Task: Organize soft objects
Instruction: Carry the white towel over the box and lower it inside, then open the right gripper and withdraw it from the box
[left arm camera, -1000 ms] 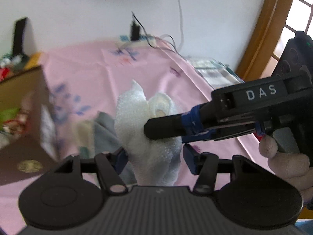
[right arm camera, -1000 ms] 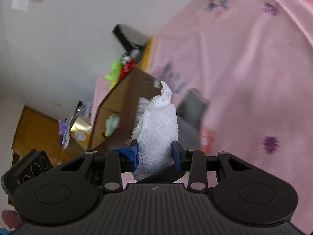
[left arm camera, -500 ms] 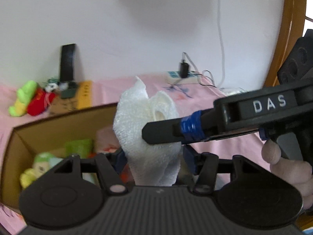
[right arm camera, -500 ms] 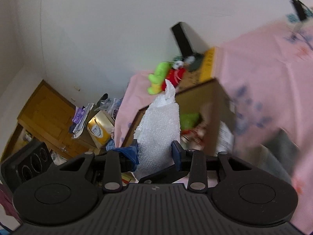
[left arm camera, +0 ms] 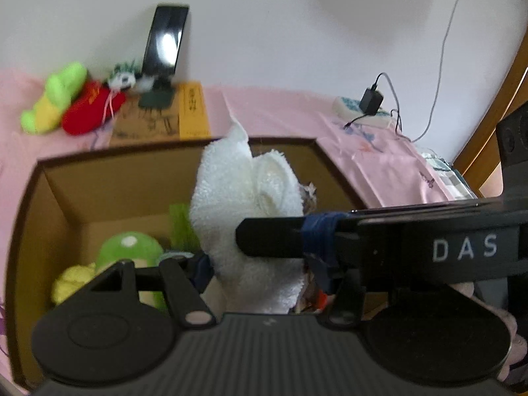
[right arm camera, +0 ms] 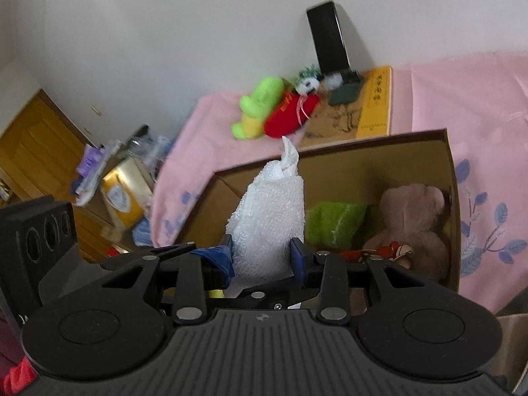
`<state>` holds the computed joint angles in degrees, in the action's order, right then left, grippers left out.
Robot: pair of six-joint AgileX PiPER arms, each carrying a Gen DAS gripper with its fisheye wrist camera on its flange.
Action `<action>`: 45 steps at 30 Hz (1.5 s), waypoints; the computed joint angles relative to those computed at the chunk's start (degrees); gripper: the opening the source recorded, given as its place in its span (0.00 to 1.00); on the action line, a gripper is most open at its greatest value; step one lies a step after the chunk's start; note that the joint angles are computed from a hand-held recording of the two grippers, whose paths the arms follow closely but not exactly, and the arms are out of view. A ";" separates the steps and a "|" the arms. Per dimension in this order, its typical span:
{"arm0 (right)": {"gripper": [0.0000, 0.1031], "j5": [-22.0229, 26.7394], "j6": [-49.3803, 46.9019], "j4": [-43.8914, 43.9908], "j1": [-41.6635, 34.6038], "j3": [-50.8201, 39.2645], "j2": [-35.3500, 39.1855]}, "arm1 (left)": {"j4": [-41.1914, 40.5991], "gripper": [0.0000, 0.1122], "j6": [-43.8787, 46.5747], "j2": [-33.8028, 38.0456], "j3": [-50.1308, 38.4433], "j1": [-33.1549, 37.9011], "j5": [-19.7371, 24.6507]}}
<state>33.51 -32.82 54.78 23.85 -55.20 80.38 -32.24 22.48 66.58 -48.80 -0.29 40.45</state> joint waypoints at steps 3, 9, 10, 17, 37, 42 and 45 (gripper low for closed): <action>0.19 -0.44 4.13 -3.69 0.73 -0.82 2.11 | -1.40 0.49 1.86 2.85 -0.10 0.93 1.09; 0.19 -6.30 18.70 -19.19 5.80 -0.69 3.62 | -2.97 0.58 3.96 5.90 0.48 2.77 2.46; 0.19 -6.78 21.04 -21.44 6.45 -0.76 3.84 | -2.88 0.58 4.22 5.80 0.63 2.77 2.45; 0.21 -9.05 29.44 -26.22 7.82 0.13 3.12 | -3.18 0.59 6.80 2.92 1.73 4.55 3.17; 0.21 -3.75 13.75 -7.75 -3.46 11.52 -18.25 | 21.21 0.62 -23.96 -8.52 -1.81 -9.12 5.87; 0.21 7.80 4.72 -5.70 -17.38 14.17 -25.71 | 31.92 0.63 -40.43 -10.42 -2.11 -21.40 6.13; 0.21 16.77 -2.91 -3.75 -29.92 15.67 -28.24 | 37.79 0.63 -50.78 -10.24 -2.16 -29.75 6.28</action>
